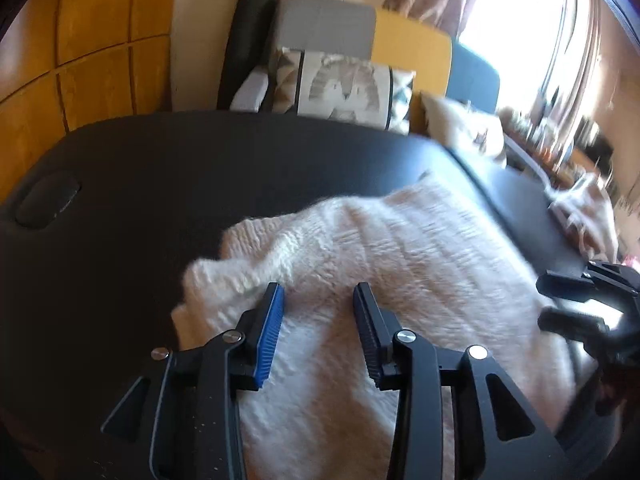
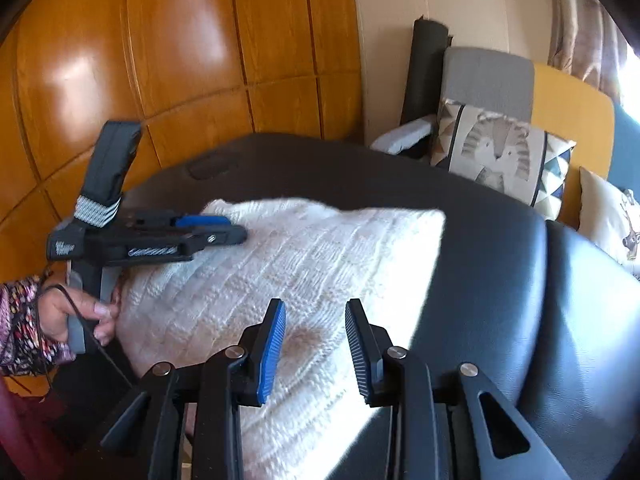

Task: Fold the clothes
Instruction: 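Close the right gripper on the sweater bundle beside the left gripper, then lift the folded sweater bundle with both grippers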

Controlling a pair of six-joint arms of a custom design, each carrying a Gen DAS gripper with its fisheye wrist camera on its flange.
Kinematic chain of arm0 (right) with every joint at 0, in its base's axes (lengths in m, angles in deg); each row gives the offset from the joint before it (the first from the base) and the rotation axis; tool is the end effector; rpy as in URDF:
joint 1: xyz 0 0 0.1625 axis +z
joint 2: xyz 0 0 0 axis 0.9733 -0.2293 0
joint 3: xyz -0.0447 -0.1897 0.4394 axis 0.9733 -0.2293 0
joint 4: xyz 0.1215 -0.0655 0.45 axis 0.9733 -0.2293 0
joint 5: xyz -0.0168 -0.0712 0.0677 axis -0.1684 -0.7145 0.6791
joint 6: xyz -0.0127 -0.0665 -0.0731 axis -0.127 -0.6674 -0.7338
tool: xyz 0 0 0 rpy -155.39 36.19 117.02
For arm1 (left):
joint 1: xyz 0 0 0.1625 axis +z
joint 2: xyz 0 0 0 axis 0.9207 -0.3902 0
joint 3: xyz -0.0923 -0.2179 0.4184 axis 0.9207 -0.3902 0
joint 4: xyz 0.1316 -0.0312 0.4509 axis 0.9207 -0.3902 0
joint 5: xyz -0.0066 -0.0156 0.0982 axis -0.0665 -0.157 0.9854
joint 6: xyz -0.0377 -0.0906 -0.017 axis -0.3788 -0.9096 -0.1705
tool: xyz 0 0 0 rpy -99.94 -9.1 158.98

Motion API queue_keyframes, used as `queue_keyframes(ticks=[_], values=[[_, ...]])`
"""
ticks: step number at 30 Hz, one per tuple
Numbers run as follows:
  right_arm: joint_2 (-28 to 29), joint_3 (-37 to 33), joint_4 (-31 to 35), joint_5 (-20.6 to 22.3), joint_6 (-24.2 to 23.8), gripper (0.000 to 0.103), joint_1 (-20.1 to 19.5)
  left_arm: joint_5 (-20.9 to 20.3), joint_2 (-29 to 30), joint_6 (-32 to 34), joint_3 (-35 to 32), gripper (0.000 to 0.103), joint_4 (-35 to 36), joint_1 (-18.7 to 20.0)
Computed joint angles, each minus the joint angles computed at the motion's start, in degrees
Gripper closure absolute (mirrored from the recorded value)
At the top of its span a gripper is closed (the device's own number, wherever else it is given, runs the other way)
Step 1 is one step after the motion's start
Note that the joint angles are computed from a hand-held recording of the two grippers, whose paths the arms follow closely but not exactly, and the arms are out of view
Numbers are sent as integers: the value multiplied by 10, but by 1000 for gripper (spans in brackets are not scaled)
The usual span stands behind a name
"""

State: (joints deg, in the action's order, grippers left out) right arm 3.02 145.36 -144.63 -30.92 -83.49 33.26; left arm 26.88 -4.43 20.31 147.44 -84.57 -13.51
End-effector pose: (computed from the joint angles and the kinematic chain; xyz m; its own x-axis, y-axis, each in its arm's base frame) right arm 0.2694 -0.4929 0.1843 -0.7267 -0.3167 0.6096 -0.6313 0.6578 -0.4108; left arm -0.2237 -0.6036 0.2061 -0.6952 0.5277 -0.4880 0.6979 0.6582 -0.2825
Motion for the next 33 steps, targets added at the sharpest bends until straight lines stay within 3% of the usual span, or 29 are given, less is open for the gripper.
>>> queue_keyframes(ticks=[2, 4, 7, 11, 13, 15, 17, 22, 27, 33], values=[[23, -17, 26, -21, 16, 72, -4, -9, 7, 28, -8, 59, -4, 8], [38, -16, -9, -19, 19, 72, -9, -35, 1, 19, -13, 58, 6, 17], [23, -4, -11, 8, 26, 70, -15, -114, -24, -22, -17, 58, 29, 39], [-30, 25, 2, 78, 95, 68, -38, -181, -48, -90, -28, 34, 67, 65], [-58, 36, 8, 103, 148, 65, -55, -208, -55, -138, -36, 29, 86, 79], [-80, 35, 47, 113, 194, 62, -71, -210, -57, -174, -43, 19, 102, 86], [-95, 27, 96, 116, 235, 51, -82, -201, -57, -197, -47, 19, 113, 91], [-117, 22, 165, 201, 292, 35, -126, -202, -51, -223, -57, 19, 156, 105], [-112, 14, 196, 264, 325, 34, -157, -271, -37, -238, -66, 18, 186, 126], [-91, 0, 218, 351, 359, 34, -193, -283, -22, -209, -80, 4, 205, 121]])
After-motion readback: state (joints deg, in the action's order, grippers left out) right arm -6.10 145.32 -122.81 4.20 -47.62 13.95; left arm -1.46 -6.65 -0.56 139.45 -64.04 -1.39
